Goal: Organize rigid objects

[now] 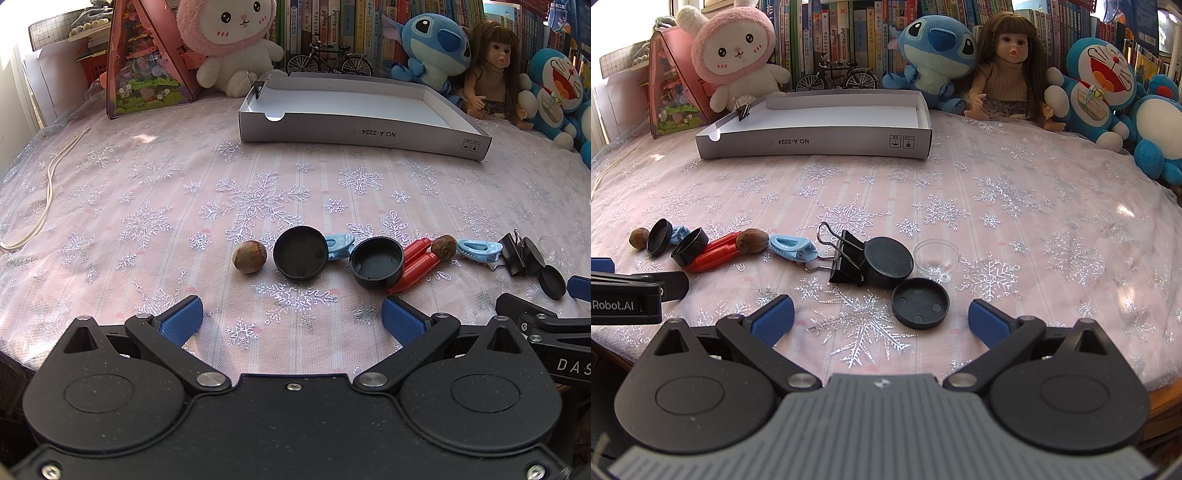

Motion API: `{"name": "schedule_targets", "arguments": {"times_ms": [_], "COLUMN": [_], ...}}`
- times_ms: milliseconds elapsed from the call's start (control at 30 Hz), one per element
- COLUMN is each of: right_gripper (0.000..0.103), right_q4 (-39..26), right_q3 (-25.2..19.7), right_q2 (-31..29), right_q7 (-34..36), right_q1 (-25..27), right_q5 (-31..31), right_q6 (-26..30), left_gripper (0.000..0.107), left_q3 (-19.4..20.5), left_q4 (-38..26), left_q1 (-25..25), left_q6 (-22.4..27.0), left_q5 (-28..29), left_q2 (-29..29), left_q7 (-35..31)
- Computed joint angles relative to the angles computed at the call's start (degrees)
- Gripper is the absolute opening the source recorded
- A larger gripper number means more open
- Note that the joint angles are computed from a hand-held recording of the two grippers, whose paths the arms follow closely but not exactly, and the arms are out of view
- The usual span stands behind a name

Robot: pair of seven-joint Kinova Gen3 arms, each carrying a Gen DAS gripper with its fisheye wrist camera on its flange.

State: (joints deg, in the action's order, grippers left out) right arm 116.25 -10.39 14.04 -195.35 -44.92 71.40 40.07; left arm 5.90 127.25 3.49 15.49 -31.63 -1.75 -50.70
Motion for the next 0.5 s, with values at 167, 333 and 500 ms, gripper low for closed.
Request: {"name": "schedule_targets", "arguments": {"times_ms": [167,333,500], "right_gripper": [0.103,0.103,0.103], "right_q4": [0.04,0.08,0.15], "right_q3": [-0.02,-0.05,-0.07], "right_q2": [-0.02,0.0,0.01], "right_q7": [-0.05,-0.18,-0.38], "right_q1": [0.0,-0.01,-0.05], "right_q5": [0.03,0.13,0.27], "right_q6": [0.01,0.03,0.06], "left_gripper": [0.103,0.103,0.103], "left_q3": [0.02,0.03,0.07], "left_q4": [0.01,0.0,0.03], "left_q1": [-0.03,-0.05,-0.06], "left_q6": [-0.03,-0.03,-0.05], "left_q5": [-0.04,-0.03,-0.18], "left_q2": [-0.01,0.0,-0.02], "left_q7": [0.03,0.01,0.18]}}
